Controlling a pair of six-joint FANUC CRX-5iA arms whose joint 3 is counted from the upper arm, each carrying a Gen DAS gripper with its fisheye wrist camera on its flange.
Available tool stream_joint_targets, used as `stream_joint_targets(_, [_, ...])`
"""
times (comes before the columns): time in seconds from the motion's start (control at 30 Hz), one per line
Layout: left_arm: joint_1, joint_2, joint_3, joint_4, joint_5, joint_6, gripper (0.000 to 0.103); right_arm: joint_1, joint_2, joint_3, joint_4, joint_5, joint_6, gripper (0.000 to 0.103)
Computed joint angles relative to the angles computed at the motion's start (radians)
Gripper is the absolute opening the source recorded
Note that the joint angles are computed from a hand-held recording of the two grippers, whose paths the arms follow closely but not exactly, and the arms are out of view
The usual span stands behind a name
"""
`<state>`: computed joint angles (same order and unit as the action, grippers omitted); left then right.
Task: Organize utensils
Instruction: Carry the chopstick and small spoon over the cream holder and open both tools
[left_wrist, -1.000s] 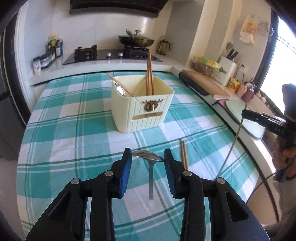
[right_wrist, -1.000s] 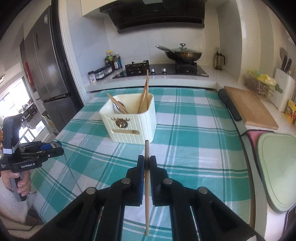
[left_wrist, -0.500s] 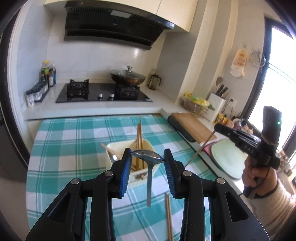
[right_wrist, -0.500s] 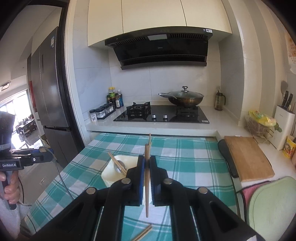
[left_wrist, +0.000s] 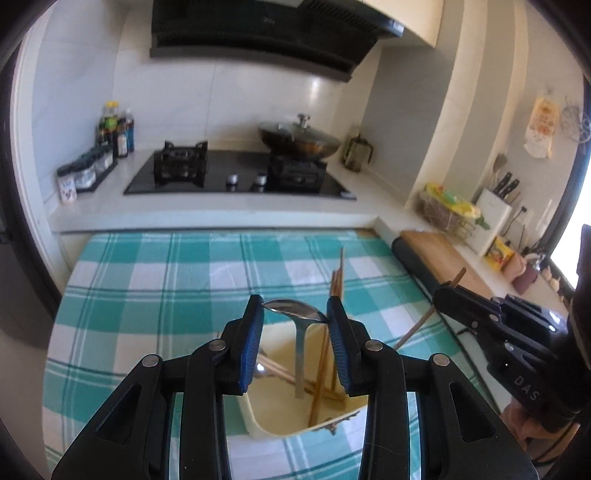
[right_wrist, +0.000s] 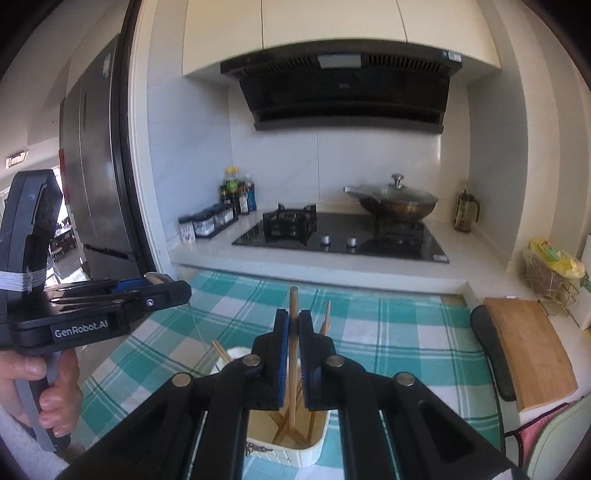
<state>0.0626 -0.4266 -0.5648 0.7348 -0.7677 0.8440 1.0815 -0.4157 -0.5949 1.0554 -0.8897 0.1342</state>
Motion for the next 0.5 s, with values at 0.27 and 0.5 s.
stream_joint_targets(0.27, [-0.045, 0.036, -0.023, -0.181, 0.012, 0.153, 0.038, -0.08, 0.095, 0.022, -0.166, 0.093, 0.112, 0.016])
stream_joint_targets(0.5, [0.111, -0.212, -0.22, -0.074, -0.118, -0.022, 0.085, 0.042, -0.084, -0.118, -0.075, 0.009, -0.066, 0.051])
